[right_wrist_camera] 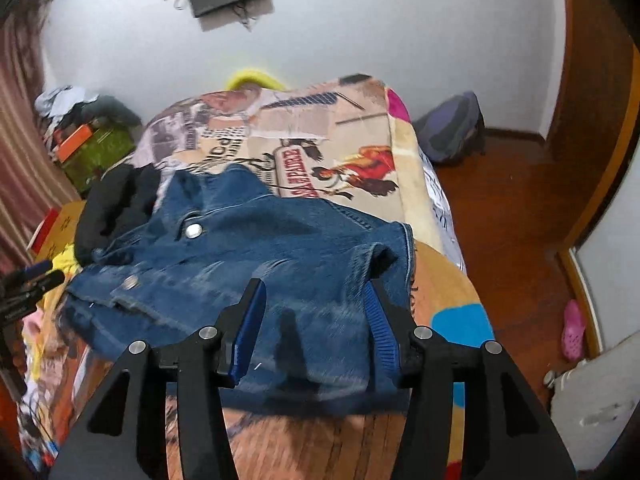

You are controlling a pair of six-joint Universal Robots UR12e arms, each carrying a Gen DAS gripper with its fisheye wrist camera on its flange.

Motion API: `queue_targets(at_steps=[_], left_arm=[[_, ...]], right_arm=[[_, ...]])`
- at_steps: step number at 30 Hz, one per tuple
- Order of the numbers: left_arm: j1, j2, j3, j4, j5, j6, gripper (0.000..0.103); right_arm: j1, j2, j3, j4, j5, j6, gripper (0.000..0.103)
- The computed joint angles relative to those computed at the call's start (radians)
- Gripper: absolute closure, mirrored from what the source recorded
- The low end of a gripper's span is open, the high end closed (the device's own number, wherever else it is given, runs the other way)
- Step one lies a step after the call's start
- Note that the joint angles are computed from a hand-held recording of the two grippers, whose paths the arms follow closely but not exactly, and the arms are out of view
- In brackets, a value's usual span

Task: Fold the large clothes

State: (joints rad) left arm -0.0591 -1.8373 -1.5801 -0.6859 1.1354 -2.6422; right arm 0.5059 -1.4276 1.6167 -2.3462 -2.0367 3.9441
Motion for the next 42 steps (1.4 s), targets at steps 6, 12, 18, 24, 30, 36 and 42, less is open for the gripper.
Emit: queue_targets(at_steps=[6, 12, 18, 24, 30, 36, 42], left_arm=[[-0.006, 0.039, -0.048, -0.008, 0.006, 0.071, 0.021], [-0.019, 0.042, -0.101, 0.014, 0.088, 0.108, 0.021], [-0.016, -0.01, -0.074, -0.054, 0.111, 0.053, 0.021], [-0.023, -0.036, -0.052, -0.033, 0.098, 0.035, 0.021], [-0.046, -0.089, 0.005, -0.057, 0.124, 0.082, 0.018], [-0.085, -0.174, 0.135, -0.05, 0.211, 0.061, 0.02], [-0.114, -0.225, 0.2, 0.264, 0.326, -0.042, 0.02]], right_arm=[[0.042, 0.027, -0.03, 0.016, 0.005, -0.079, 0.047], [0.051, 0.064, -0.043, 0.052, 0.051, -0.09, 0.047], [0.041, 0.088, -0.043, 0.042, 0.072, -0.061, 0.047], [0.032, 0.111, -0.052, 0.011, 0.059, -0.092, 0.04], [-0.001, 0.14, -0.094, 0.064, 0.119, -0.146, 0.032], [-0.035, 0.195, -0.193, 0.167, 0.009, -0.199, 0.034], [-0.066, 0.188, -0.206, 0.095, -0.105, -0.067, 0.034]])
